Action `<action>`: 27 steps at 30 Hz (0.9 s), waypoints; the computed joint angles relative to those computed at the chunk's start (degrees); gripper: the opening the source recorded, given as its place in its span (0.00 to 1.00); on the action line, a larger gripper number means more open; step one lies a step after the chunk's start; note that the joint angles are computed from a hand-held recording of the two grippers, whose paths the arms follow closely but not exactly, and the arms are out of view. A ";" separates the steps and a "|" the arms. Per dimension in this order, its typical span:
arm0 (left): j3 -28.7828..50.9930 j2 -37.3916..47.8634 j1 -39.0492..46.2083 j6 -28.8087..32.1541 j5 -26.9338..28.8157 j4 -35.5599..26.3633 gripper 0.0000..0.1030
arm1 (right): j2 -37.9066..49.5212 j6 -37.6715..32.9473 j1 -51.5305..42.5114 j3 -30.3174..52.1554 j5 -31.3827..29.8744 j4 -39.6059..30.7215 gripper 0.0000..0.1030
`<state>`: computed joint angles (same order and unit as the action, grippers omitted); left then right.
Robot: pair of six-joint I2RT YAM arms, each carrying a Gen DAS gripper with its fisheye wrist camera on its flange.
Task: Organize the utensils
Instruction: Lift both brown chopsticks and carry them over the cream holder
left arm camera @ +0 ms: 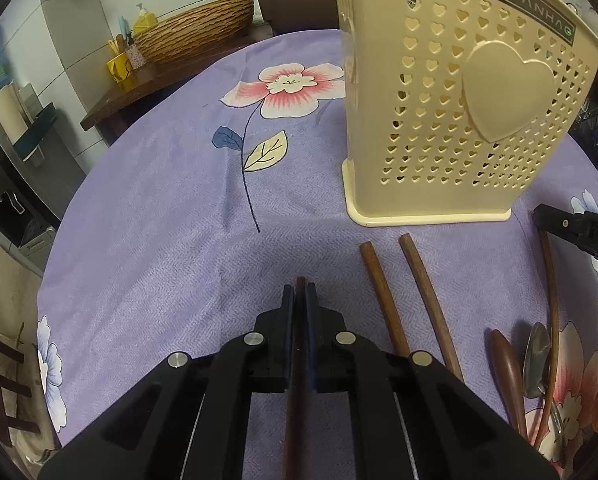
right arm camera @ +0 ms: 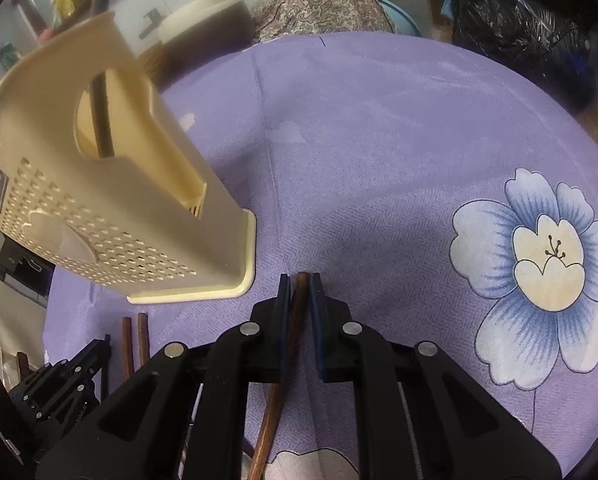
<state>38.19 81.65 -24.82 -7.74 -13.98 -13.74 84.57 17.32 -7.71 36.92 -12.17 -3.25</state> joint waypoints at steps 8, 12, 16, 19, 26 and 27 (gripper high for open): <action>-1.75 -10.17 1.02 0.01 1.18 -0.48 0.06 | -12.47 0.29 -4.64 -4.36 -9.47 0.55 0.10; -1.21 -18.87 1.17 0.06 1.52 -3.75 0.06 | -19.97 -0.62 -6.48 -3.43 -14.32 -3.79 0.09; 0.28 -27.05 1.29 0.27 1.53 -7.43 0.06 | -28.14 -2.80 -8.15 -1.63 -18.43 -9.25 0.09; 1.64 -31.24 0.47 -0.28 0.85 -9.36 0.06 | -31.99 -4.86 -8.67 0.94 -20.96 -13.45 0.08; 4.21 -34.02 -2.59 -0.64 -2.47 -10.94 0.06 | -37.40 -7.19 -10.07 7.00 -23.69 -18.87 0.08; 4.59 -33.72 -2.62 -0.84 -2.55 -10.82 0.06 | -37.36 -7.37 -10.31 7.89 -23.60 -19.24 0.08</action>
